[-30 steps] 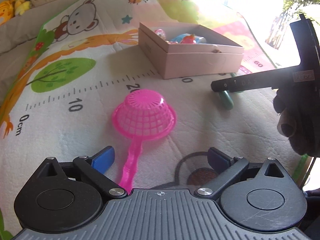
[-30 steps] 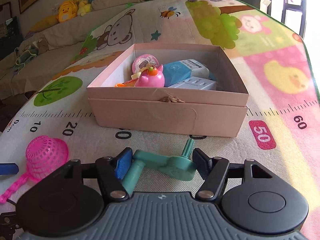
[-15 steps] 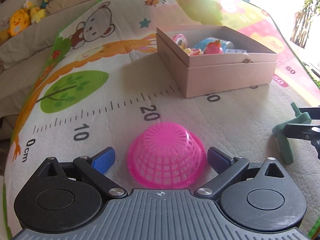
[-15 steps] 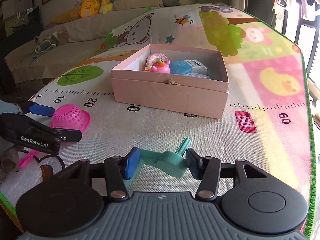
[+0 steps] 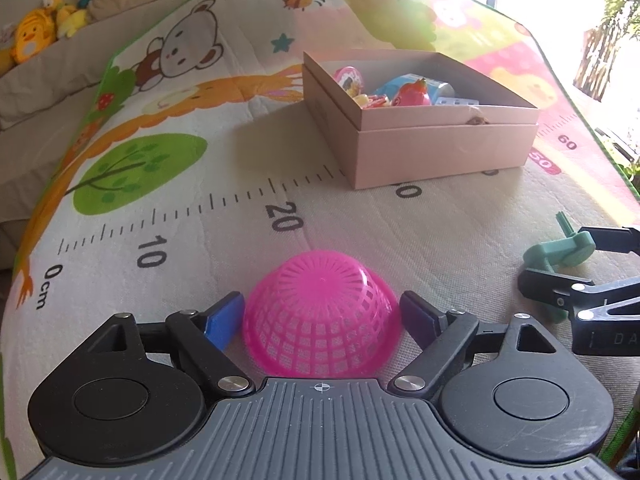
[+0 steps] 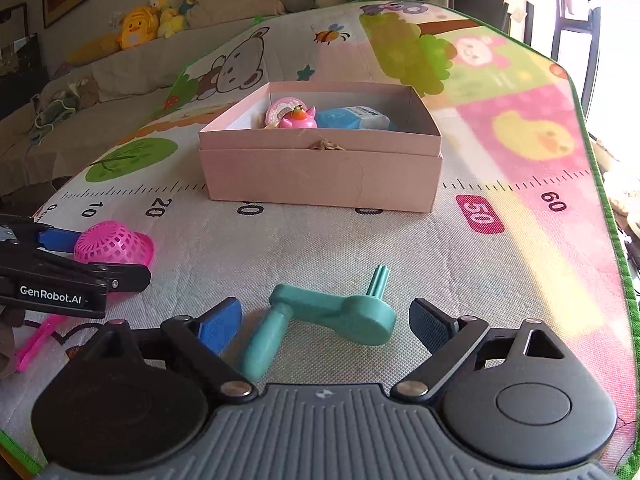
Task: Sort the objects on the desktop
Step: 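Carry the teal toy and pink strainer net toward the pink box with both tools, then drop the teal toy into the pink box with the right tool while the left tool drops the strainer in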
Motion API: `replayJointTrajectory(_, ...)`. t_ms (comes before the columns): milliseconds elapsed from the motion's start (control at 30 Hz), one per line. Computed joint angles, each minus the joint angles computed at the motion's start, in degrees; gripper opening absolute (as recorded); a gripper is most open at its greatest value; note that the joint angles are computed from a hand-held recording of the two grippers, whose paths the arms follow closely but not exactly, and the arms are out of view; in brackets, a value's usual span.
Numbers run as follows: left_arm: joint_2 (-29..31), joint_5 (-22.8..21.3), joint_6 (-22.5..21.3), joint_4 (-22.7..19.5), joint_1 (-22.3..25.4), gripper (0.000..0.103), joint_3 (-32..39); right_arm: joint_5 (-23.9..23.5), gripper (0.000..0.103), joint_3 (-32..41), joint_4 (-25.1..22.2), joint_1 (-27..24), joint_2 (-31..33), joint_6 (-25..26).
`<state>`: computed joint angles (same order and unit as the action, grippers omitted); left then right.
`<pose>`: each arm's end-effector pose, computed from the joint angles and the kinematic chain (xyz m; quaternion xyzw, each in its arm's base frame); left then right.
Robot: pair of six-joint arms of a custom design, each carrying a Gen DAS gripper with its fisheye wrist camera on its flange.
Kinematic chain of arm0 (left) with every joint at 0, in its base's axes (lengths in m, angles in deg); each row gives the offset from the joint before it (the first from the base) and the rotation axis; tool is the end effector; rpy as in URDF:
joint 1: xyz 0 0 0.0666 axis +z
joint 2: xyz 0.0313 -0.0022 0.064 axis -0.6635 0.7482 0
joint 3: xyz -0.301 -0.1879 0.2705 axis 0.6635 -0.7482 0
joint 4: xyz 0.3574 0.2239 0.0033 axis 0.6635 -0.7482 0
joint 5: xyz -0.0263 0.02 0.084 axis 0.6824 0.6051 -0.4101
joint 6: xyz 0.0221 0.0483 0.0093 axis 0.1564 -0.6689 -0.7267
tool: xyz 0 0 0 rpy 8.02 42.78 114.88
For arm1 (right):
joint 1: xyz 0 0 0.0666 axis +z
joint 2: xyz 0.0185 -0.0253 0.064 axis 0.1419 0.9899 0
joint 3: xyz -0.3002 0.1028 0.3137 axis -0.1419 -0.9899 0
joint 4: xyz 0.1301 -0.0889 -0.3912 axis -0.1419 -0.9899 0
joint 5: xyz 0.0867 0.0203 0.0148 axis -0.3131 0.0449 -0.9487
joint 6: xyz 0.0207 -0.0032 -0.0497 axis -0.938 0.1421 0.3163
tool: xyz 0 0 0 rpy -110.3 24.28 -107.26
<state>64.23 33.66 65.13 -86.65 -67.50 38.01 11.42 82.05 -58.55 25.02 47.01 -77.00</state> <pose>0.5066 -0.2445 0.3021 0.1722 0.9142 -0.0644 0.3611 0.4424 0.1261 0.2605 0.0101 0.9094 0.0126 0.4156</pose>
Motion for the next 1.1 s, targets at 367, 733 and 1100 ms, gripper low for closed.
replayJointTrajectory(367, -0.4, -1.9, -1.7, 0.2, -1.0, 0.088, -0.4, -2.5, 0.069, -0.3, -0.2, -0.8, -0.7, 3.1)
replayJointTrajectory(733, -0.7, 3.3, -4.8, 3.6, -0.9, 0.088, 10.0, -8.0, 0.069, 0.5, 0.0, -5.2, -7.1, 6.5)
replayJointTrajectory(1100, 19.9, 6.2, -3.6, -6.0, -1.0, 0.096, 39.3, -6.3, 0.069, 5.3, 2.1, -8.1, -5.8, 10.3)
